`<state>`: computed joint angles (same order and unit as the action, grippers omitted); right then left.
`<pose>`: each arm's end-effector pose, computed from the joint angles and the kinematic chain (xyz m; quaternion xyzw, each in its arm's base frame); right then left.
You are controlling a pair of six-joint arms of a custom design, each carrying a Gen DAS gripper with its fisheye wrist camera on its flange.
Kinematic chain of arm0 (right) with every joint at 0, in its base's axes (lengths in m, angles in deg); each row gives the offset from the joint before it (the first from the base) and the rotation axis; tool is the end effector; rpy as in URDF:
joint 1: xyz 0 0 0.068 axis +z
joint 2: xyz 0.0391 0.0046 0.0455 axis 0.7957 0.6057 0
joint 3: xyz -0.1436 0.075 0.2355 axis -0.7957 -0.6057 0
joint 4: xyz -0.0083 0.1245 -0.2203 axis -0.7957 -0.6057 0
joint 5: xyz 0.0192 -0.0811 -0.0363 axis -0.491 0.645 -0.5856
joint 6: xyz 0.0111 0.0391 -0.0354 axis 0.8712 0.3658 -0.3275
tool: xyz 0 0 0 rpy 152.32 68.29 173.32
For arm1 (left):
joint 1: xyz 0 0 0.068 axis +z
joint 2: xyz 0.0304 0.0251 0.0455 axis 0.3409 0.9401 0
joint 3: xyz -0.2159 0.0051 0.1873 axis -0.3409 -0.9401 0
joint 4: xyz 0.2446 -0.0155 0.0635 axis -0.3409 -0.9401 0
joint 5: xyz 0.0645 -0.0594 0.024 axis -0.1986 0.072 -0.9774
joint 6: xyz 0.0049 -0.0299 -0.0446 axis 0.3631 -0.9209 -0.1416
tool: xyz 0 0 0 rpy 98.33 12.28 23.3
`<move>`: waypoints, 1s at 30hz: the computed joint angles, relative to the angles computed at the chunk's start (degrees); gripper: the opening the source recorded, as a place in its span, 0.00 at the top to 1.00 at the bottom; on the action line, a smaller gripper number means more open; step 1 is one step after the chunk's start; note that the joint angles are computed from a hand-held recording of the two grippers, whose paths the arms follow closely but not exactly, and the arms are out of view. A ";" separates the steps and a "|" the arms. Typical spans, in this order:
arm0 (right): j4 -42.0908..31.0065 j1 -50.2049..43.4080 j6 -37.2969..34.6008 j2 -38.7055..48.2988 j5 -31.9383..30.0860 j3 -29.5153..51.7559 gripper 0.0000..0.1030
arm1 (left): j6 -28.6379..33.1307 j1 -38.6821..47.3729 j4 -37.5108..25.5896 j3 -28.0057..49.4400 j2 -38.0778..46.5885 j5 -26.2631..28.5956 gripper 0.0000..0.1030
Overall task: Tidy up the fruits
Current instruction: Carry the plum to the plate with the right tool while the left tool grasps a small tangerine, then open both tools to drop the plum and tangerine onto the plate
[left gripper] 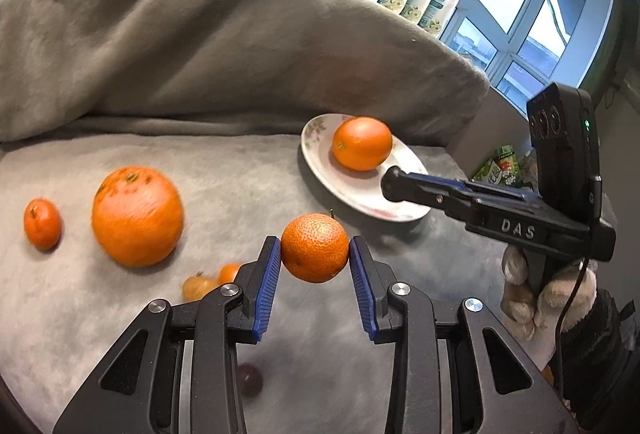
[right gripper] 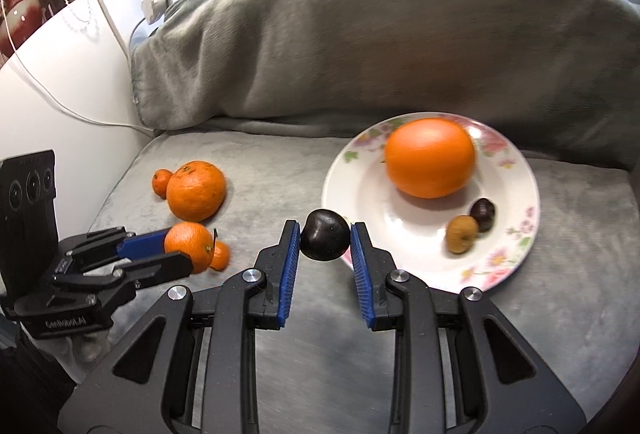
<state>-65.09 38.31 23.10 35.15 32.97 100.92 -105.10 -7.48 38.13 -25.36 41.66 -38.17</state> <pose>0.2524 -0.0448 0.1217 -0.1189 0.9067 0.1763 0.3643 0.1963 -0.1085 0.1261 0.1063 0.9014 -0.2317 0.3500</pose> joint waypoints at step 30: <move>2.61 -6.66 -3.05 6.57 3.21 2.62 0.73 | 0.57 -7.93 -2.72 18.33 18.81 -6.53 0.67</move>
